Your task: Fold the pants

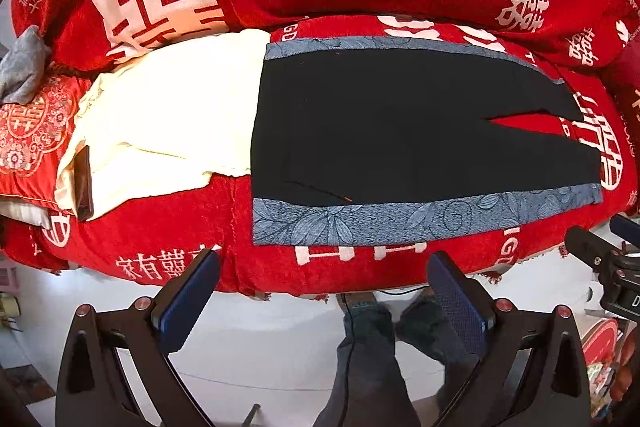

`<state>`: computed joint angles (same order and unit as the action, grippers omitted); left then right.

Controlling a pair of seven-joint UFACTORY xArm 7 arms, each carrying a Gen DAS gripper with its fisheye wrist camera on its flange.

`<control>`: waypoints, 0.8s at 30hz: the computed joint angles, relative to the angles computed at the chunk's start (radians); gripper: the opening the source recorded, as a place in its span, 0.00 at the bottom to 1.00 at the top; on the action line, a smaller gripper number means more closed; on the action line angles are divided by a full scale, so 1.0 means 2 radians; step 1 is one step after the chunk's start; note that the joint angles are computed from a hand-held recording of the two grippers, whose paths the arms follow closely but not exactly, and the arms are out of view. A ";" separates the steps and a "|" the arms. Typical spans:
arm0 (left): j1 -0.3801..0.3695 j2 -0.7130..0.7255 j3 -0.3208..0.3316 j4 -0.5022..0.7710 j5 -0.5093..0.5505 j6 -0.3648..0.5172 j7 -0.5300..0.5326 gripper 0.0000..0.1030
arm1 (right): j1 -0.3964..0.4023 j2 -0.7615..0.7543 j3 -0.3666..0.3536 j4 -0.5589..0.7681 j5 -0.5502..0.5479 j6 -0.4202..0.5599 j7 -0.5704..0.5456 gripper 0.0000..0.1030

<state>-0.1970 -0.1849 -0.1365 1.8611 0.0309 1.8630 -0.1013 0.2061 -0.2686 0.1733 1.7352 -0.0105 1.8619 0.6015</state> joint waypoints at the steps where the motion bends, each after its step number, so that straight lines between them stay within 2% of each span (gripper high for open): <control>1: -0.001 -0.001 -0.001 -0.001 0.001 0.000 0.001 1.00 | 0.000 0.001 0.001 0.002 -0.001 0.001 0.001 1.00; 24: 0.007 -0.008 0.002 -0.011 0.005 -0.004 -0.009 1.00 | 0.006 0.016 -0.002 0.011 -0.002 0.000 -0.012 1.00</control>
